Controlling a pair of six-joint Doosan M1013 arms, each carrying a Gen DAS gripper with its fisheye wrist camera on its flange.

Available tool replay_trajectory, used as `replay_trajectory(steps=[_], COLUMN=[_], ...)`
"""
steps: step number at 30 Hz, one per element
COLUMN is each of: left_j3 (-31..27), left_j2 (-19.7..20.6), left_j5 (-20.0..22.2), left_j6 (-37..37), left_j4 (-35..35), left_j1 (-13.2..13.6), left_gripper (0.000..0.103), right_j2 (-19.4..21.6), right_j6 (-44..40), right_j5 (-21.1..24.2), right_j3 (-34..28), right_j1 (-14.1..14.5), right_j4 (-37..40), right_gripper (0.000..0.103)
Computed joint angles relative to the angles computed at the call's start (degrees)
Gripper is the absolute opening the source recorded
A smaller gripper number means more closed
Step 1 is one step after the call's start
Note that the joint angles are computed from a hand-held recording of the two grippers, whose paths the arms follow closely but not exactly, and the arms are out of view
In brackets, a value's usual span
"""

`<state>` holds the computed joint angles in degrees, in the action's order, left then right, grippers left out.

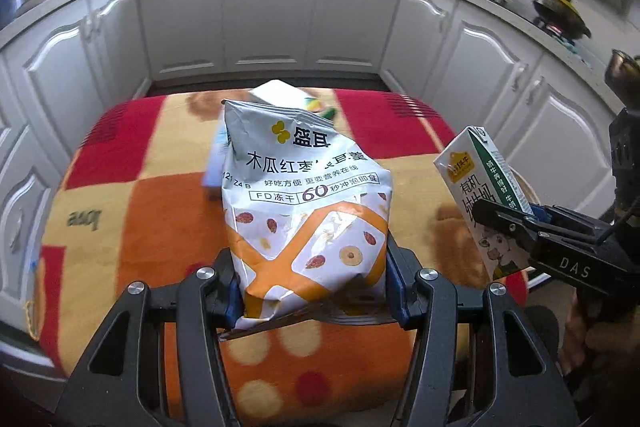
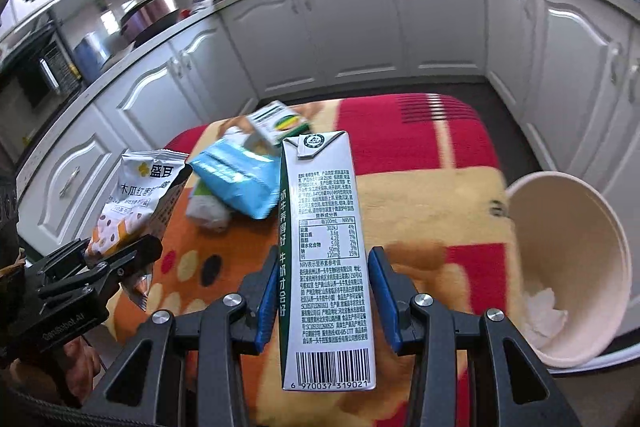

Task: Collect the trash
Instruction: 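Carry snack bag and milk carton over the bucket and open both grippers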

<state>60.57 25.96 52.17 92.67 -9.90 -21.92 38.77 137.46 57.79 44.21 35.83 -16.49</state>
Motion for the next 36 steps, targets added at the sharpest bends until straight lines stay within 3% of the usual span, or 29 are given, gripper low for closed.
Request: replay_trajectory(steps=[17, 36], left_j3=[-8.33, -26.55], left_j2=[5.77, 17.85], left_j5=[5.38, 15.62], left_j6=[7.55, 8.31], left_j4=[-6.20, -9.35], left_j1=[-5.26, -10.13], left_gripper=[0.053, 0.053], right_j2=[-8.54, -13.63], right_j6=[14.01, 25.08], right_j5=[0.88, 2.39], right_j3=[13.64, 24.38], right_j1=[-2.12, -6.99], right_j4=[-8.45, -8.72], right_gripper=[0.041, 0.041])
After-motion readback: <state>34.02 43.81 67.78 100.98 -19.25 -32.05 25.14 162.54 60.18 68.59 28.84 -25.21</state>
